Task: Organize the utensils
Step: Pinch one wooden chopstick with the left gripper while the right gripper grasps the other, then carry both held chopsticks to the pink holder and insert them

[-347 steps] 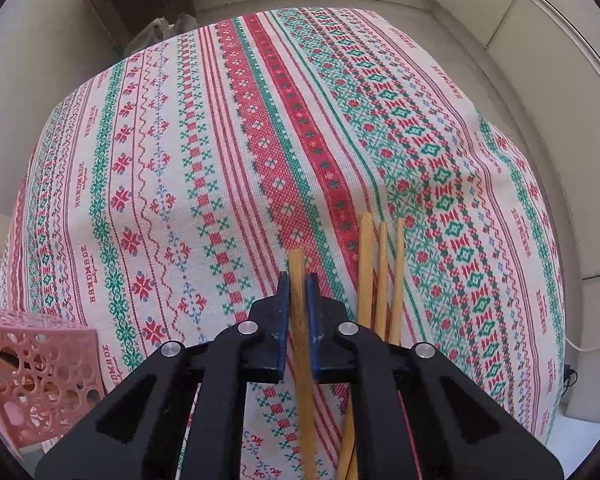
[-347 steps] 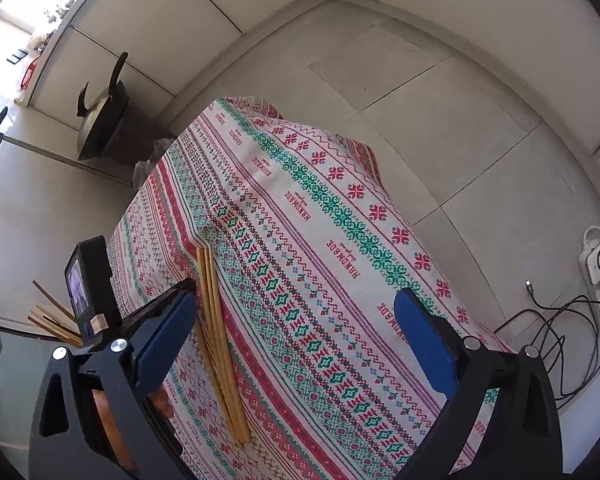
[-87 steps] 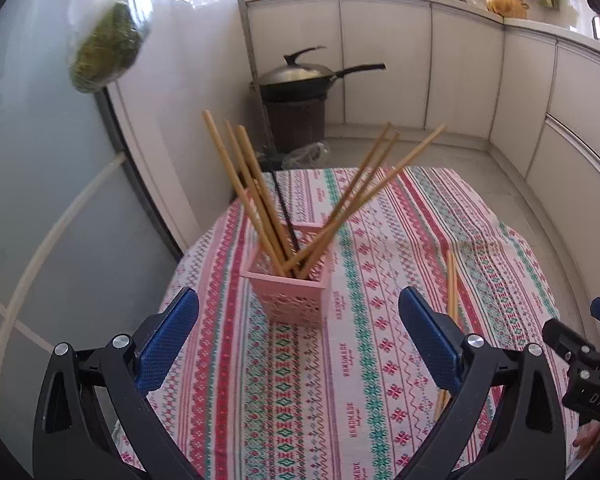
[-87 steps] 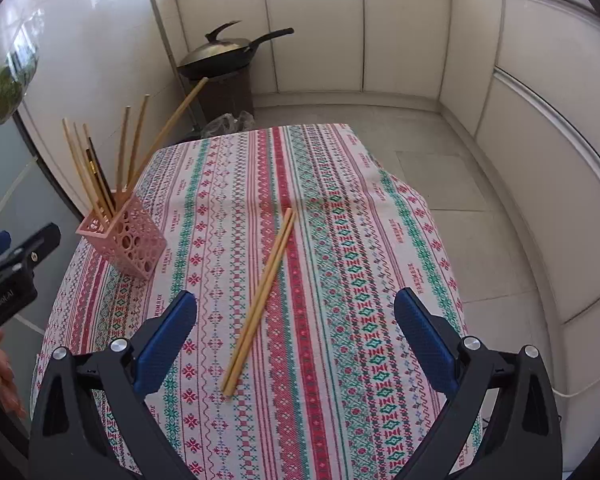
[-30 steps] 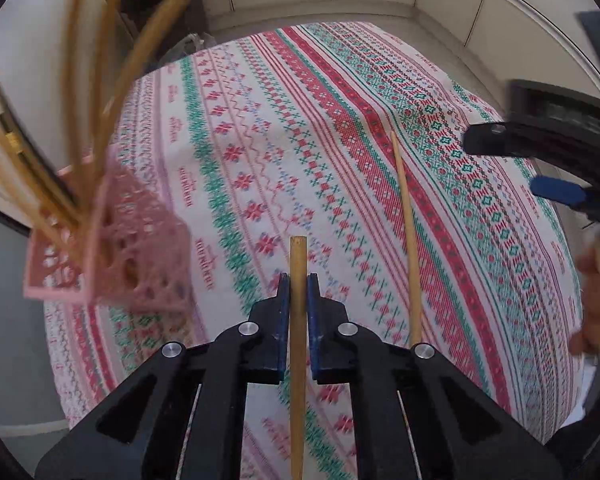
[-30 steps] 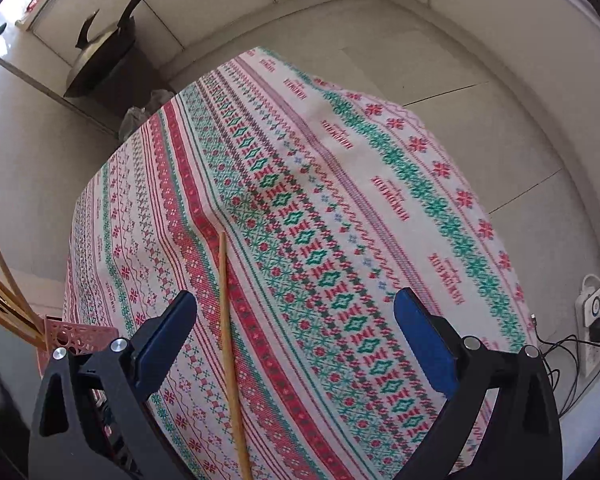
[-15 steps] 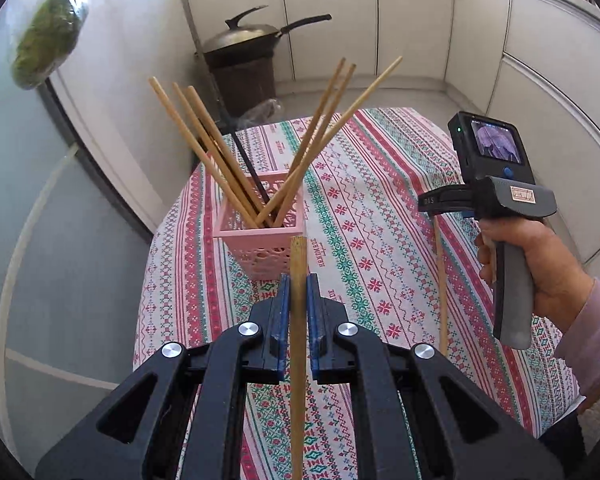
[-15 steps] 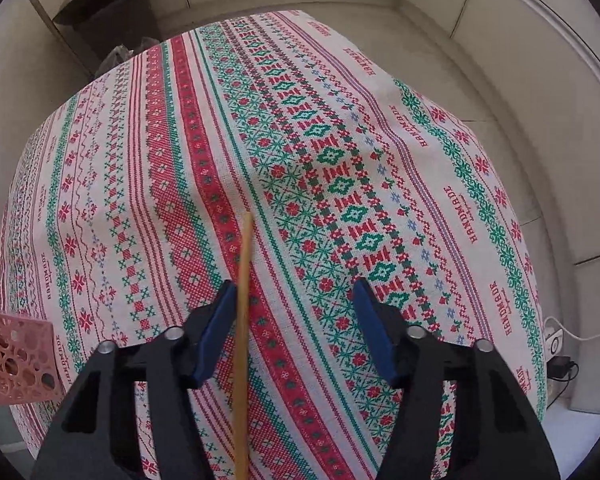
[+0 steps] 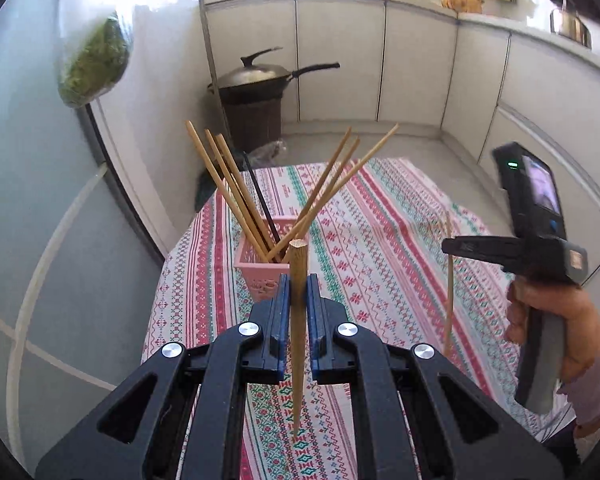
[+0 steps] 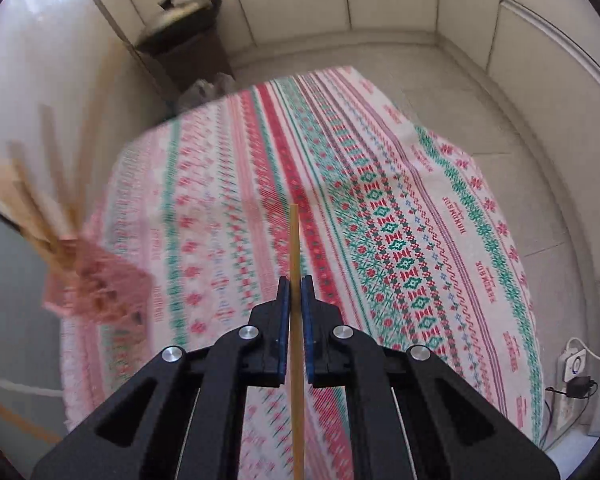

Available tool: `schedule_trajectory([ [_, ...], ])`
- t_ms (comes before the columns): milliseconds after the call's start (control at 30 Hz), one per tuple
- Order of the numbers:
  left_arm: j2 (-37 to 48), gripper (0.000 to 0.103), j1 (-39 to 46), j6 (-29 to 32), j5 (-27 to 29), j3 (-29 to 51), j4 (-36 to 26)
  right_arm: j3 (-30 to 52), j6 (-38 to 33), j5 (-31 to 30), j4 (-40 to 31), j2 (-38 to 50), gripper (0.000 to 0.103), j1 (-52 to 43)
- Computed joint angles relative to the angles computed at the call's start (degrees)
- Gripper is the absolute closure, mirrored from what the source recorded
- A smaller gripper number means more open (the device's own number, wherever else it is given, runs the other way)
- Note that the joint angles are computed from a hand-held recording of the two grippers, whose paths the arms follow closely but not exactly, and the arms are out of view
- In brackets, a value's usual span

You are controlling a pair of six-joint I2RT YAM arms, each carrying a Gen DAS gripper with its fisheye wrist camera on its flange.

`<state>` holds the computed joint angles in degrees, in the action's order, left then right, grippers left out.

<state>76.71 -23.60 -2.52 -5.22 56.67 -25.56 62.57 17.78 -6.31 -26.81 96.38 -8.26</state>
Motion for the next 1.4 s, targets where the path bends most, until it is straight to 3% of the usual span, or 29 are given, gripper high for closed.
schedule_trajectory([
  [167, -4.38, 0.096, 5.24, -2.06, 6.53, 1.47, -2.17, -4.73, -1.59, -5.64, -3.67, -16.50, 0.097, -1.37],
  [367, -2.74, 0.097, 8.36, -4.74, 9.45, 8.23, -3.30, -3.79, -2.44, -9.74, -6.80, -24.87, 0.097, -2.76],
  [700, 4.56, 0.097, 8.01, -5.90, 8.30, 22.35, -5.03, 2.11, 0.00, -17.82, -9.40, -25.91, 0.097, -6.73],
  [1100, 13.70, 0.095, 8.53, -6.33, 5.58, 31.34, -5.80, 3.60, 0.20, -19.14, -9.50, -25.34, 0.097, -7.01],
  [1200, 14.59, 0.062, 10.47, -8.61, 5.41, 29.32, -5.39, 4.39, 0.83, -19.69, -9.60, -24.83, 0.097, -6.47],
  [1400, 9.70, 0.048, 14.53, -13.08, 6.31, 21.24, -0.32, 7.98, 4.05, -16.02, -8.10, -24.54, 0.097, -1.44],
])
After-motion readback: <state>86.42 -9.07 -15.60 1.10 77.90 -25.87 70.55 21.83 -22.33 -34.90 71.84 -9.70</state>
